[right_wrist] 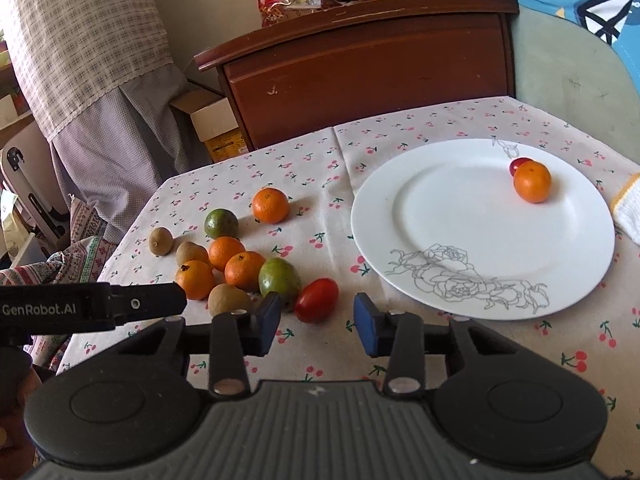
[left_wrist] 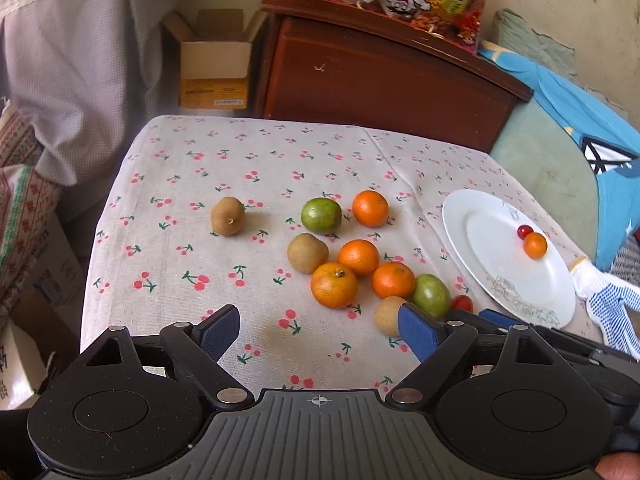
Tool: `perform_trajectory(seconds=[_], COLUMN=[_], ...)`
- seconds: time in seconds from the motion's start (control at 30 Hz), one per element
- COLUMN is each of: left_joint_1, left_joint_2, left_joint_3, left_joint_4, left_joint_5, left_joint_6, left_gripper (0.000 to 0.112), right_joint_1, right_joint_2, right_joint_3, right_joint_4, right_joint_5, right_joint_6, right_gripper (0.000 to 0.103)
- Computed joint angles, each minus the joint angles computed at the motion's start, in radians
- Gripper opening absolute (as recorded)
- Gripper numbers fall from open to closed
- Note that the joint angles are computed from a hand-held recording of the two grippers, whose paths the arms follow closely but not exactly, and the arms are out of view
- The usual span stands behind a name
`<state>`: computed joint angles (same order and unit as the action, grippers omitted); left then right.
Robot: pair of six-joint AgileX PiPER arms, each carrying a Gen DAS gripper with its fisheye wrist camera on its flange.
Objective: Organize fruits
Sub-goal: 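Grasp a brown kiwi with the left tool while the right tool grasps a red plum tomato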
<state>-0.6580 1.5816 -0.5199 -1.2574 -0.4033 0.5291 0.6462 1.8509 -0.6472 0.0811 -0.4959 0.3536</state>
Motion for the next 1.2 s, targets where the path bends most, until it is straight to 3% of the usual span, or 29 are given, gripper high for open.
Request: perform_trajectory(seconds=[0.13, 0.4, 0.57, 0.8, 1.2], left_joint_1=[-0.005, 0.0, -0.016, -0.055, -0.098], left_joint_2=[0.009, 0.028, 0.056, 0.125, 0.187], left_joint_3=[-0.003, 0.0, -0.009, -0.048, -0.09], left_joint_4=[-0.004, 0.105, 0.226, 0.292, 0.272], left_joint_5=[-0.004, 0.006, 0.004, -0.035, -0.093], left_joint_6=[0.005, -0.096, -0.194, -0.242, -0.189], left_gripper=[0.086, 0.076, 0.064, 0.044, 0.039], right_joint_1=[0.008, 0.012, 0.0, -0.021, -0.016], right_joint_2=[0.016, 0.025, -0.007, -0.036, -0.035], right_joint_3=[-0.017, -0.029, 0.006, 0.049, 0.046], right_joint_4=[0.023, 0.046, 0.025, 0.015, 0.065], right_joint_5=[-0.006, -0.002, 0.006, 0.001, 0.012], right_joint_6=[-0.03, -0.081, -0.059, -0.043, -0.075], right_gripper=[0.04, 0.02, 0.02, 0.02, 0.02])
